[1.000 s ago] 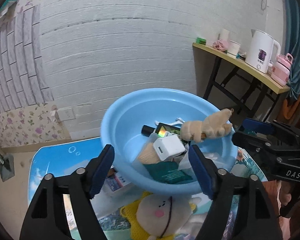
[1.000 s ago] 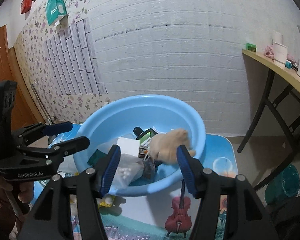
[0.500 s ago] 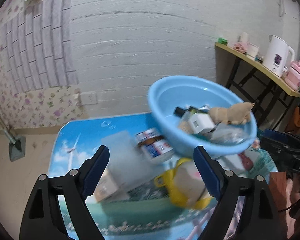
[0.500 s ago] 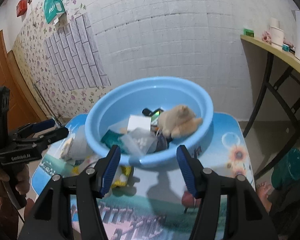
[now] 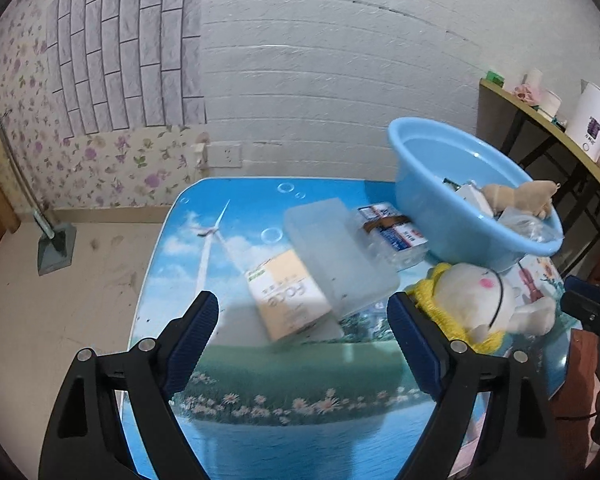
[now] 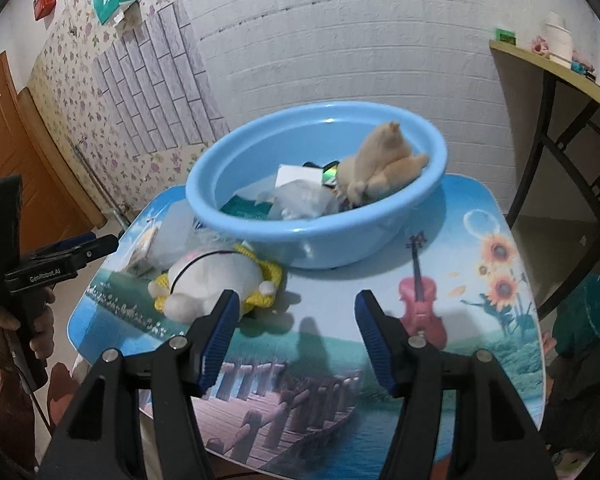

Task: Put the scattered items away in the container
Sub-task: 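Move left gripper to Face tissue pack while right gripper grasps white plush doll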

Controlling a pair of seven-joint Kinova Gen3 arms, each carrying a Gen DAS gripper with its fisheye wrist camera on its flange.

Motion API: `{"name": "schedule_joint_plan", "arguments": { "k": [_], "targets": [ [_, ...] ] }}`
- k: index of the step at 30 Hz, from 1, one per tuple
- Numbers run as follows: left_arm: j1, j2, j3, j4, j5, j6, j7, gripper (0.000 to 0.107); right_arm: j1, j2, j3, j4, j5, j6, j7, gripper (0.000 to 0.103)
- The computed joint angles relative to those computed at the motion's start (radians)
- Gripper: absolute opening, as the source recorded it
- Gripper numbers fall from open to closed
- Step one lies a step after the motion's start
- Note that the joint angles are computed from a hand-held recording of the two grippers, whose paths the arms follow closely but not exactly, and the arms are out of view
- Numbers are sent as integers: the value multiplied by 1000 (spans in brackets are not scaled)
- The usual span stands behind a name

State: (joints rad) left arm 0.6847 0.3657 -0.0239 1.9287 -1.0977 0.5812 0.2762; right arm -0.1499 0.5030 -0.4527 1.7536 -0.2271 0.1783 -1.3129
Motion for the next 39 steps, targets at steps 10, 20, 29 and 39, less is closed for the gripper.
{"name": "schedule_joint_plan", "arguments": {
  "k": [10,20,29,39],
  "targets": [
    [-38,26,-17,14,62,-84,-69,87,34,25,-86,1,-11,-8,55,71],
    [-101,78,-55,-18,282,-200,-263,87,-4,55,-95,-60,-55,37,48,89],
    [-34,95,-172,2,337,-352,-366,58,-204,97,98,-148,-17,107,-39,89],
    [68,68,-292,46,436,-393,-440,51,-204,125,82,-162,21,128,-42,61]
  ]
}}
